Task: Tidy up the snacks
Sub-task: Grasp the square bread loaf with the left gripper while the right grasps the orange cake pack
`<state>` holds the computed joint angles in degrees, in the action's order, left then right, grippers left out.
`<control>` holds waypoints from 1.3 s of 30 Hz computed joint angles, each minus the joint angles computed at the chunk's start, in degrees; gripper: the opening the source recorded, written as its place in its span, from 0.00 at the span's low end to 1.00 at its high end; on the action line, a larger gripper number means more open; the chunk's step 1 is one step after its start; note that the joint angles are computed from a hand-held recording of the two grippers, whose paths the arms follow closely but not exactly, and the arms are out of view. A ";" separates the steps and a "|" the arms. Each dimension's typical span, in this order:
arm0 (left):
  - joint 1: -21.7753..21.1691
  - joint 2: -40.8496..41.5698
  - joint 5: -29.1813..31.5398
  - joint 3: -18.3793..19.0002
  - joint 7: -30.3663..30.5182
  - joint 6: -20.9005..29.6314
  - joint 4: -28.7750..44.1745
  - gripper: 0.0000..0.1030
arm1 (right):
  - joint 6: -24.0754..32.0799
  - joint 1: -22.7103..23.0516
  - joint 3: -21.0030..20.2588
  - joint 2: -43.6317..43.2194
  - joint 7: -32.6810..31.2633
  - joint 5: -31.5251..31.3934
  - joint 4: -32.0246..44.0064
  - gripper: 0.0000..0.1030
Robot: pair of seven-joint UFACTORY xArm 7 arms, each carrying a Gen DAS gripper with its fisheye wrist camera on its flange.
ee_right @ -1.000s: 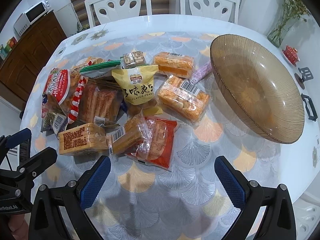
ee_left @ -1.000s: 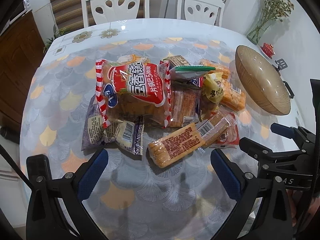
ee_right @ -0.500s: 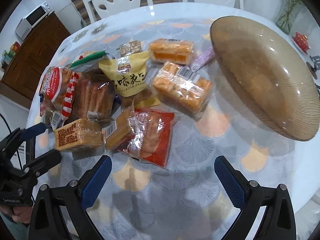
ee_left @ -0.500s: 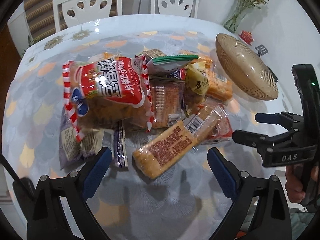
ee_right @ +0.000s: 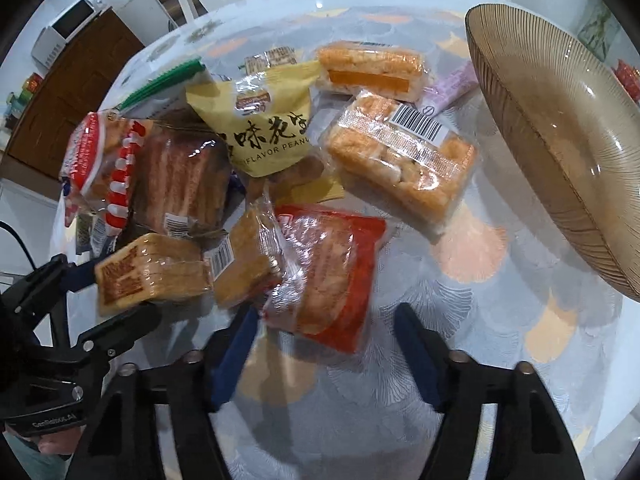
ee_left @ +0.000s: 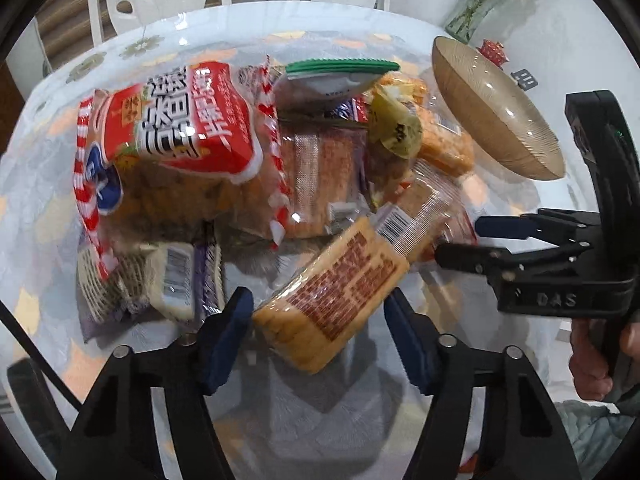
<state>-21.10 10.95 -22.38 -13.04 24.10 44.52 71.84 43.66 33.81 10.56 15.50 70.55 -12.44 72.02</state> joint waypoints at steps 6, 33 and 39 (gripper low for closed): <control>1.03 -2.88 -7.16 -0.58 6.56 5.07 -1.81 0.62 | -0.51 -0.07 -0.18 -2.34 2.90 -0.47 -3.34 0.54; -4.94 -0.65 0.48 -1.36 -4.95 3.86 -2.52 0.68 | -3.17 -4.37 0.37 -1.56 -10.45 1.53 -4.72 0.74; -7.84 0.27 9.07 -1.31 -13.64 -0.13 -3.26 0.52 | -5.17 -4.37 0.01 -0.44 -13.40 3.39 -4.99 0.54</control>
